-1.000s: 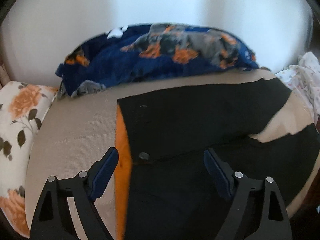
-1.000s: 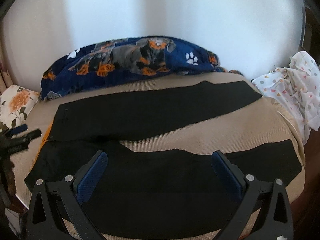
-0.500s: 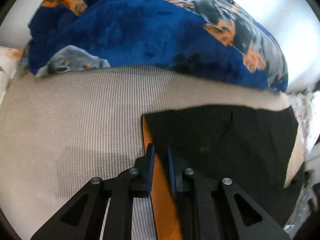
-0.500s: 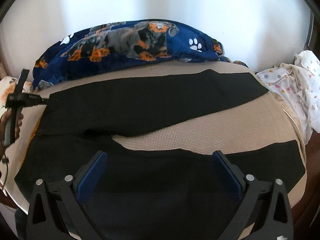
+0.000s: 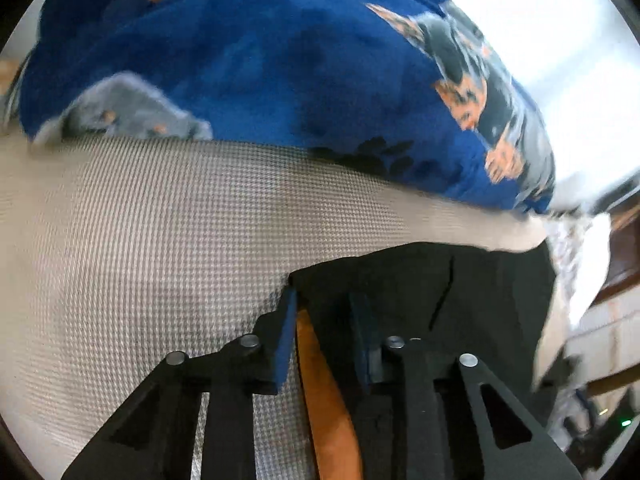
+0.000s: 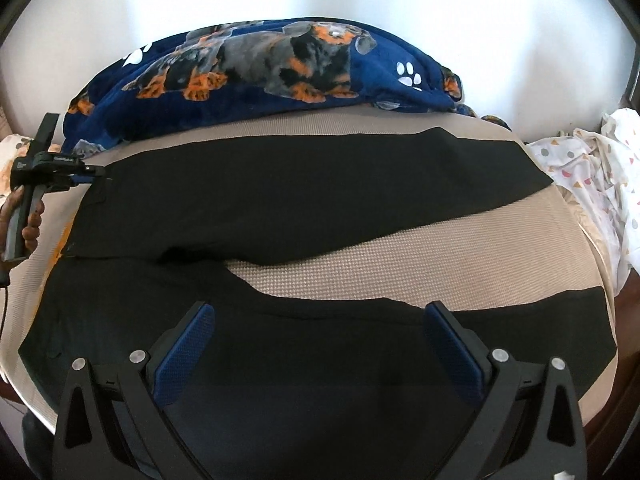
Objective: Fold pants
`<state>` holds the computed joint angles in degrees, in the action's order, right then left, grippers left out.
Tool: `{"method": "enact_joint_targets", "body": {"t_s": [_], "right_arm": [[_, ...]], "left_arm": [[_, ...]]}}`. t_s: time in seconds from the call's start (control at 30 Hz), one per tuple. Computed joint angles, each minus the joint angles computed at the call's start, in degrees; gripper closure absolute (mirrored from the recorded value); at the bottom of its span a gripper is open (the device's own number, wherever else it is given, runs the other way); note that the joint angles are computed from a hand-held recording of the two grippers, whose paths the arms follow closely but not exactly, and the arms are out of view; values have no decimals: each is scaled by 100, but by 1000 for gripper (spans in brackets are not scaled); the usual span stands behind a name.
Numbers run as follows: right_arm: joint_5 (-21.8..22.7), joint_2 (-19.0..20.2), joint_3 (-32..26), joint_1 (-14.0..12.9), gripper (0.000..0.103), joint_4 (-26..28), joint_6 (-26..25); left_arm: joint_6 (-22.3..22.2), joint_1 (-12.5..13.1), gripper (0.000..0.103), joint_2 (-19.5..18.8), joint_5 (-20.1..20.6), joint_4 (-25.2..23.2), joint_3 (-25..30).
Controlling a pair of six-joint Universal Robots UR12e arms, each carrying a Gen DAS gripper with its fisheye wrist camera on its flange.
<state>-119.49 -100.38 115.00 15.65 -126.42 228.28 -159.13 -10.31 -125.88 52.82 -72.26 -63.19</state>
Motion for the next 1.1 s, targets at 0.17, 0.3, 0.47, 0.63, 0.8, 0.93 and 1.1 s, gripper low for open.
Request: {"method": "enact_joint_targets", "body": {"t_s": [0.17, 0.3, 0.47, 0.63, 0.8, 0.93, 1.1], "right_arm": [[3, -1, -5, -6, 0, -2, -18], [59, -16, 34, -36, 0, -59, 33], [218, 27, 39, -38, 0, -124, -11], [171, 34, 15, -10, 0, -101, -48], [232, 20, 39, -42, 0, -101, -12], [303, 43, 41, -43, 0, -90, -5], [250, 73, 35, -25, 0, -179, -97]], "left_arm": [[-106, 147, 83, 49, -89, 82, -110], [277, 135, 82, 120, 27, -355, -146], [562, -9, 81, 71, 187, -480, -9], [-9, 94, 72, -121, -586, -538, 144], [5, 159, 72, -144, -769, -677, 168], [-9, 183, 77, -96, -706, -628, 133], [-494, 47, 95, 176, -304, 549, -392]]}}
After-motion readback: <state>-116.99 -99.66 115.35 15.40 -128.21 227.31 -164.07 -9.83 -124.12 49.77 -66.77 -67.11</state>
